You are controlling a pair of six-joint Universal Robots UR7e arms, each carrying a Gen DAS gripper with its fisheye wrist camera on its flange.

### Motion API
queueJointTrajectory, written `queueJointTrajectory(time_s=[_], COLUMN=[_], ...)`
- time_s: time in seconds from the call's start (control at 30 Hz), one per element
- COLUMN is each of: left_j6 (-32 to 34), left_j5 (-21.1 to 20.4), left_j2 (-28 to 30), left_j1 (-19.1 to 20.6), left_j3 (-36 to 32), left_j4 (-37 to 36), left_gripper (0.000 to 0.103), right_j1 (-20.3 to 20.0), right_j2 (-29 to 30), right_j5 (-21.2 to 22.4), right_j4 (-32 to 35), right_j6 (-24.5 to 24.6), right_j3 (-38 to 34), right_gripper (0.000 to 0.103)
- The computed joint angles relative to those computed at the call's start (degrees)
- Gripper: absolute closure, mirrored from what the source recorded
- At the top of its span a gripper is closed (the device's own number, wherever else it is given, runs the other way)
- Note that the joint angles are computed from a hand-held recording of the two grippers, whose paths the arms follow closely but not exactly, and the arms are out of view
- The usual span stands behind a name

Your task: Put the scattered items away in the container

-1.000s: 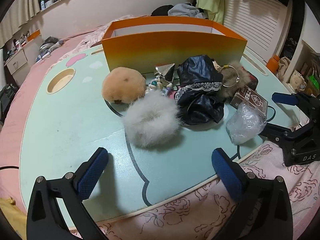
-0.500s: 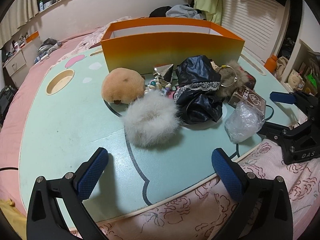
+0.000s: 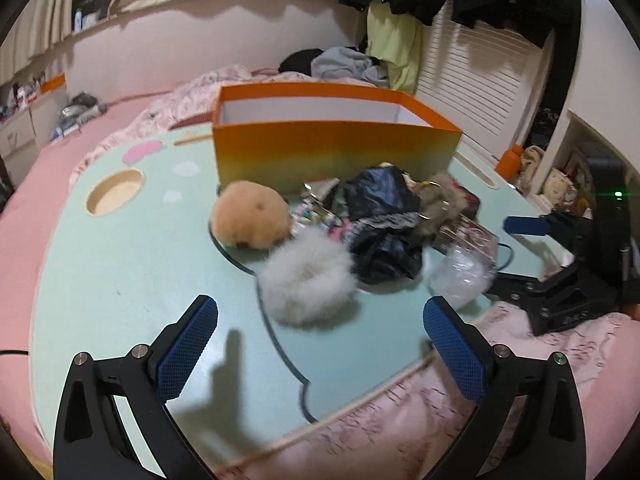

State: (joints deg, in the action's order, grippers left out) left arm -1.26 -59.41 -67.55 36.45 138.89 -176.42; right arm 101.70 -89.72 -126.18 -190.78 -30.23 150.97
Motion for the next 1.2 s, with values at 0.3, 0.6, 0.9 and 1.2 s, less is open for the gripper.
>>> queueJointTrajectory(time_s=[0.3,0.6,0.9,1.2], left_j6=[2.26,4.94,8.1,11.67], left_j5=[-0.25,-1.08,6.43,8.61], left_j2=[3.23,4.98,6.37,8.56], left_j1=[2.17,1.42,-4.06,-6.02], left_j3=[-2.53,-1.28,5.39,6.51], left_j4=[-2.85,-7.16,-27.06,-34.24], left_gripper=[0.026,0.064,0.064,0.064], right_j1=[-0.07,-0.07,-5.38,-6.99], right_j2=[0.14,0.24,-8.82,-14.18], right_j5=[0.16,0.46,12.83,23.14], right_j4=[-0.3,-0.84,-0.65,-1.18], right_j6=[-0.16,-0.36,-1.44,-7.29], right_j3=[0.08,0.33,3.63,4.91], right_gripper=[0.0,0.0,0.0,0.014])
